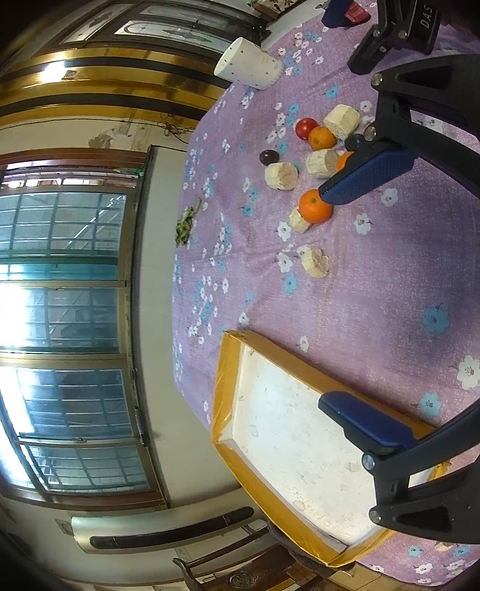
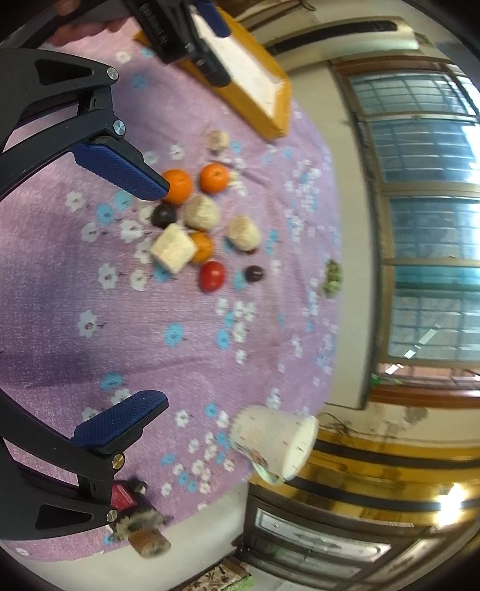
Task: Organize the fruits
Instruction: 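Grasp a cream block with the right tool while the left tool grasps an orange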
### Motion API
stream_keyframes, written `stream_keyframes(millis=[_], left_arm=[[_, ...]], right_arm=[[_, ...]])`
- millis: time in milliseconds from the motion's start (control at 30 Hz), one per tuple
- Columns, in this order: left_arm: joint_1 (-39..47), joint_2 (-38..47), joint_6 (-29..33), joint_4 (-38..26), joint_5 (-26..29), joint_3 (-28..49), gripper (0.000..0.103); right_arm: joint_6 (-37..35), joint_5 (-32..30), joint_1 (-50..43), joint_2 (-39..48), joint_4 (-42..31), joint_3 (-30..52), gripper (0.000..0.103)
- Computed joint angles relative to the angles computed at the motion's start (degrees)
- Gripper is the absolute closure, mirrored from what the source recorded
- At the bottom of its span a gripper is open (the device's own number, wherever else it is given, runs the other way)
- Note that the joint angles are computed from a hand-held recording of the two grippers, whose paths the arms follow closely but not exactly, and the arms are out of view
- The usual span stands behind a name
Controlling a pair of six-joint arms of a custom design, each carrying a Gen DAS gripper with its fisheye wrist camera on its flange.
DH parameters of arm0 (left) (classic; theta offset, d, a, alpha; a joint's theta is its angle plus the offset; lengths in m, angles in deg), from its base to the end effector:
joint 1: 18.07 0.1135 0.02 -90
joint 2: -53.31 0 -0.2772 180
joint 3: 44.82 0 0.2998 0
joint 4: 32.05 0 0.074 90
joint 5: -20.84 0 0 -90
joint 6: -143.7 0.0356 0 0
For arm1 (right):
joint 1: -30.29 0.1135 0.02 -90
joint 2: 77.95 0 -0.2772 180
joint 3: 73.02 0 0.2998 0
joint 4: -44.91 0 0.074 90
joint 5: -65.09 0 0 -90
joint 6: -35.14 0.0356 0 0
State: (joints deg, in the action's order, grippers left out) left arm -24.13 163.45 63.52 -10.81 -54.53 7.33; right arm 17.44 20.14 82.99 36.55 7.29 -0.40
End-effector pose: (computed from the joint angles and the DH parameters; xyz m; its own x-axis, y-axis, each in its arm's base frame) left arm 0.3583 -0.0471 0.0546 -0.5345 0.2227 -0.8153 0.4004 0.9162 -0.0123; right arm 0.2480 0.2840 0.0681 -0.6421 0.2678 -0.7183 0.4205 0.9065 -0.0380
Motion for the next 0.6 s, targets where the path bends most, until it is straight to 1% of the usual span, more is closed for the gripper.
stream_keyframes(millis=[33,133,300,433,600], left_arm=[[0.0,0.3,0.1,-0.4,-0.3,0.3,0.001],[-0.2,0.9,0.0,-0.4,-1.1,0.6,0.001],[-0.8,1.2,-0.3,-0.4,-2.1,0.8,0.001],[-1.2,1.6,-0.1,-1.3,-2.7,1.3,0.001],[-1.7,2.1,0.3,-3.1,-3.1,2.2,0.001]], right_arm=[[-1.3,-1.7,-0.8,0.3,1.3,-0.4,0.000],[-3.9,-3.7,-2.4,0.9,3.2,-0.5,0.000],[-8.6,-3.7,-3.5,1.8,4.7,0.6,0.000],[-13.5,-5.0,-4.7,3.2,6.5,1.6,0.000],[-20.4,-9.4,-7.5,3.5,12.5,0.4,0.000]])
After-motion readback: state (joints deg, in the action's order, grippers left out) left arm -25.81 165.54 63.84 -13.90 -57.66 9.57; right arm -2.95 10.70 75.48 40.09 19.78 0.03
